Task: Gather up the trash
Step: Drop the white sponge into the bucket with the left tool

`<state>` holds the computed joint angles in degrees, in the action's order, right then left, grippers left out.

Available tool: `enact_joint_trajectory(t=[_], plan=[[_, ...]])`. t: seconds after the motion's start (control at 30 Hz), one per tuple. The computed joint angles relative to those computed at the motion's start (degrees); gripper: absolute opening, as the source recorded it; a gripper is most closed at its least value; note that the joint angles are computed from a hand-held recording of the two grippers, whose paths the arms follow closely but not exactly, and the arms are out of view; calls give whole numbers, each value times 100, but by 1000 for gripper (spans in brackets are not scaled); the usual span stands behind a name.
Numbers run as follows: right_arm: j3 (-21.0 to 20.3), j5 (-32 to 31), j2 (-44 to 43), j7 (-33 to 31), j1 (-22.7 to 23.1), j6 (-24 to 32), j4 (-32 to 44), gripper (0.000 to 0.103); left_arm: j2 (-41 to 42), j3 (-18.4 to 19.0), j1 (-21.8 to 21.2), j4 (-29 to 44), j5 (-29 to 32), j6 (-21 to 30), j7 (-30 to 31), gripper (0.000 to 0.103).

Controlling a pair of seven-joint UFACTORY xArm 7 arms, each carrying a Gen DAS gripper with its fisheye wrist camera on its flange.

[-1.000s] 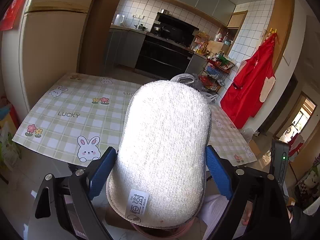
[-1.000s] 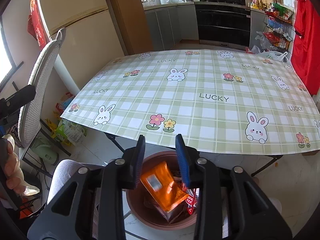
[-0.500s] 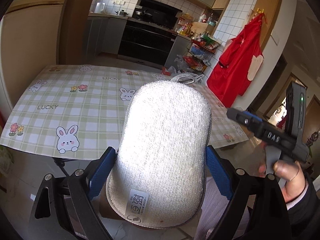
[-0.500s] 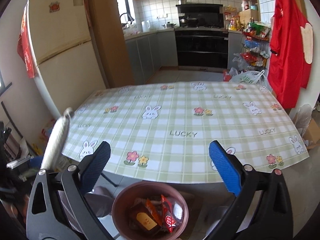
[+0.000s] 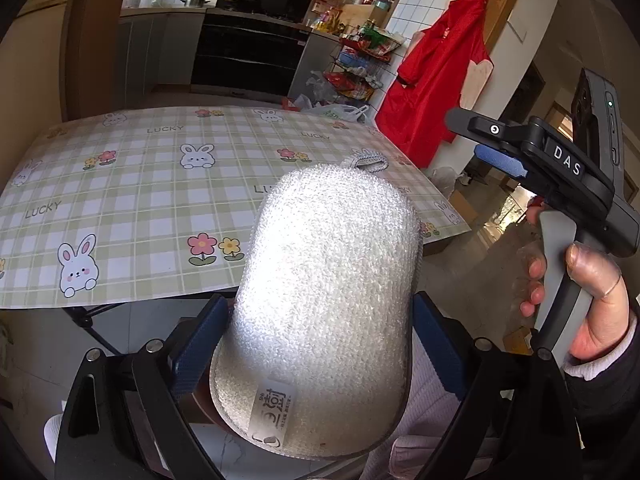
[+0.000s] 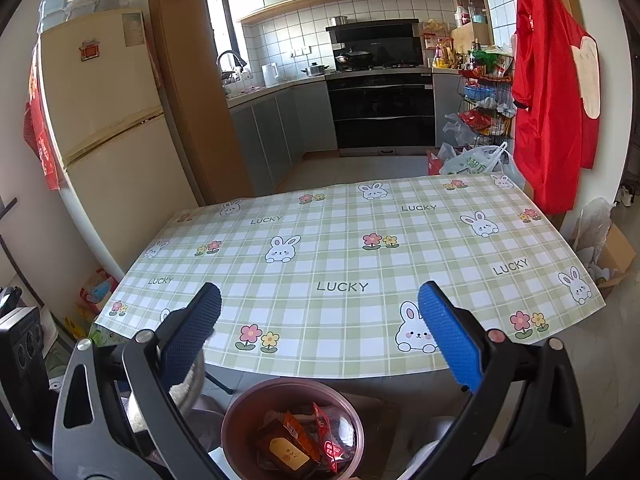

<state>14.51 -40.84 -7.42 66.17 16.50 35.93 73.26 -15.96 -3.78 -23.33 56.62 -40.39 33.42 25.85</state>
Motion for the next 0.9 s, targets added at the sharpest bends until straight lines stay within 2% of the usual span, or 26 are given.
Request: enact_joint_trajectory(t=[0.13,0.4,0.63,0.9], plan=[[-18,54,-14,-10,-8,-39,-54,97,78,4,-44,57,-146,17,152,95],[-11,144,30,-101,11,-22,-24,97,57,-7,96,87,-108,-243,-45,95],[49,277,63,-484,189,290,157,97,-197,-101,258,81,769,-719,-709,95],[195,281,-100,-739,353,704,346,97,-574,-257,530,95,2067,-1139,-1658,97]])
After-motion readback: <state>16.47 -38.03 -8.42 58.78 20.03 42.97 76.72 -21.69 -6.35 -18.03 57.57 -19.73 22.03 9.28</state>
